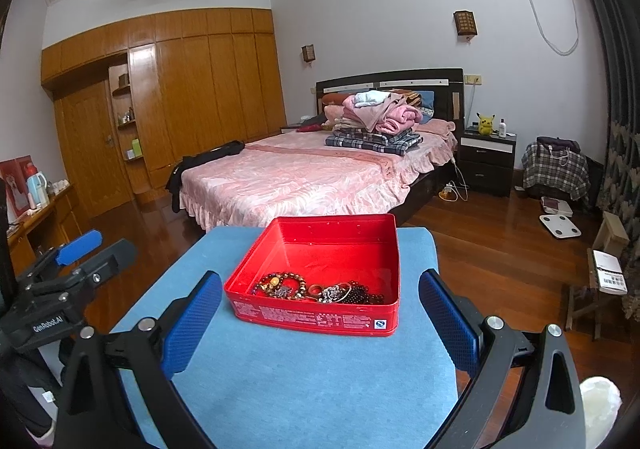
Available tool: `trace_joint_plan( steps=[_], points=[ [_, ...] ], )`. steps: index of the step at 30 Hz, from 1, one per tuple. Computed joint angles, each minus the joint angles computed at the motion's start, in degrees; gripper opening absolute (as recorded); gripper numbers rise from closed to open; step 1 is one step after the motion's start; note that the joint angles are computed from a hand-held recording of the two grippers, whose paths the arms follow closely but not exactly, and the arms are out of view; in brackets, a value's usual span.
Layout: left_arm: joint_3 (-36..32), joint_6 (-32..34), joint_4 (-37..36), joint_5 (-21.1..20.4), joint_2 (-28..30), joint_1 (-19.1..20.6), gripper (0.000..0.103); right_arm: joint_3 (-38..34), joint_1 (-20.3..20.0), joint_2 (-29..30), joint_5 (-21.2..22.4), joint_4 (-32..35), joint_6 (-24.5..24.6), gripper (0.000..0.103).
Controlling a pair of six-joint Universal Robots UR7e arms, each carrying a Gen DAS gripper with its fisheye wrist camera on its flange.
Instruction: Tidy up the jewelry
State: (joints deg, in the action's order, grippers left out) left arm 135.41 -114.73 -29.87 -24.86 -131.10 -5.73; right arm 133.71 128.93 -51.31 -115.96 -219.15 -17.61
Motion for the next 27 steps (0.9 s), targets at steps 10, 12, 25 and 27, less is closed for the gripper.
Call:
trace_joint_plan(
  steps=[10,12,25,27],
  points=[
    [0.1,-0.1,-0.3,0.2,0.2,0.6,0.097,-0.4,-0.1,0.3,-0.8,0.7,0.2,0.097],
    [0.2,-0.5,0.0,0.3,0.1,0.6,0.097,-0.3,-0.1,0.4,-0.9,0.7,0.2,0.097],
    [0.8,3.6,-4.6,1.1,0.1,2.2,0.097,-0.7,-0.4,0.2,-1.2,1.5,0.3,0.097],
    [0.8,3.5,-4.4,1.1,0.2,2.2,0.097,-0.7,-0.5,0.2,-1.2,1.3,0.1,0.097]
  ],
)
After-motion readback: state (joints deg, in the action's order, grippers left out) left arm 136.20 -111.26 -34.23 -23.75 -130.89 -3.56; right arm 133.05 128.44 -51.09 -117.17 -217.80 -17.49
